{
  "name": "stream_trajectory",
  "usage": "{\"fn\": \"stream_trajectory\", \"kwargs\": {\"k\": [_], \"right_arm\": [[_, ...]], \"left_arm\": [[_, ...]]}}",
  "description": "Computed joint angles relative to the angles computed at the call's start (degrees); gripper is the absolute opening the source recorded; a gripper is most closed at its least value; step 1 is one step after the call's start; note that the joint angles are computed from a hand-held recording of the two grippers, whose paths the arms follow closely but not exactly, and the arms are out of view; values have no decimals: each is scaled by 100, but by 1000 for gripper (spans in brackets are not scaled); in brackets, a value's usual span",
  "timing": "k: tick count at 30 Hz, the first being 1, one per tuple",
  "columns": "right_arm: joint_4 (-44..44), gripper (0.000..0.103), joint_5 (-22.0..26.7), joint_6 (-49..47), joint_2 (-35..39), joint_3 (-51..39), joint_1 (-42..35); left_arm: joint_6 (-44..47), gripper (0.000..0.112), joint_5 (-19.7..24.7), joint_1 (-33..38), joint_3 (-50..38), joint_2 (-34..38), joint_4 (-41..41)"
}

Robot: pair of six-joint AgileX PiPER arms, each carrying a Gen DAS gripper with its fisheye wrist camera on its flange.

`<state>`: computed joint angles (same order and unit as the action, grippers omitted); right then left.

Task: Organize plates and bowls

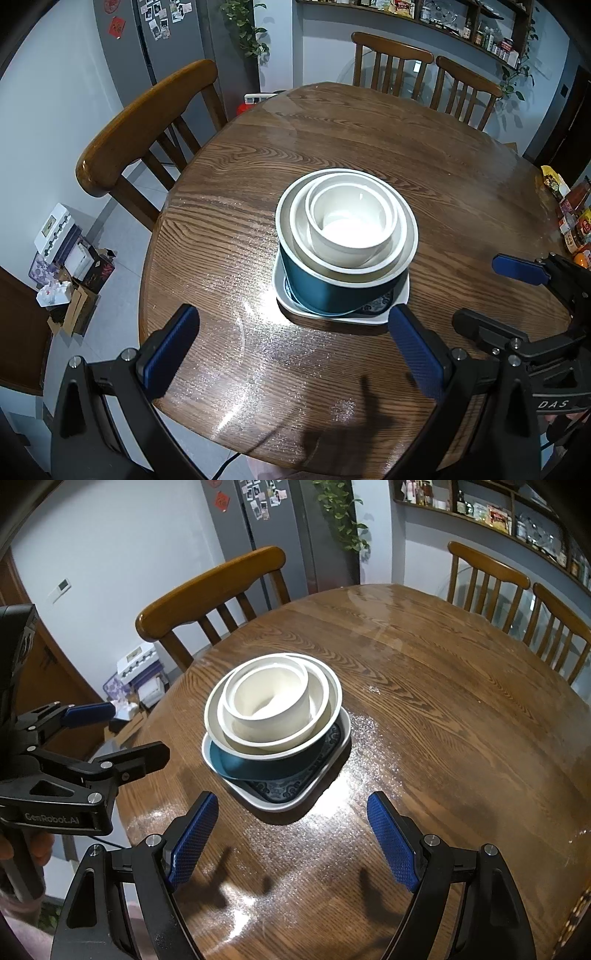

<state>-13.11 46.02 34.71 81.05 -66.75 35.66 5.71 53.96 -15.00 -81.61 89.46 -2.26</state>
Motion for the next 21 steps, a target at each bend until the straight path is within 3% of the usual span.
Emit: {"fn": "stream_trajectory", "kwargs": {"k": [21], "right_arm": [[62,83,-21,-94,65,-21,-7]], "left_arm": [[-26,102,16,45,0,64,44]]}}
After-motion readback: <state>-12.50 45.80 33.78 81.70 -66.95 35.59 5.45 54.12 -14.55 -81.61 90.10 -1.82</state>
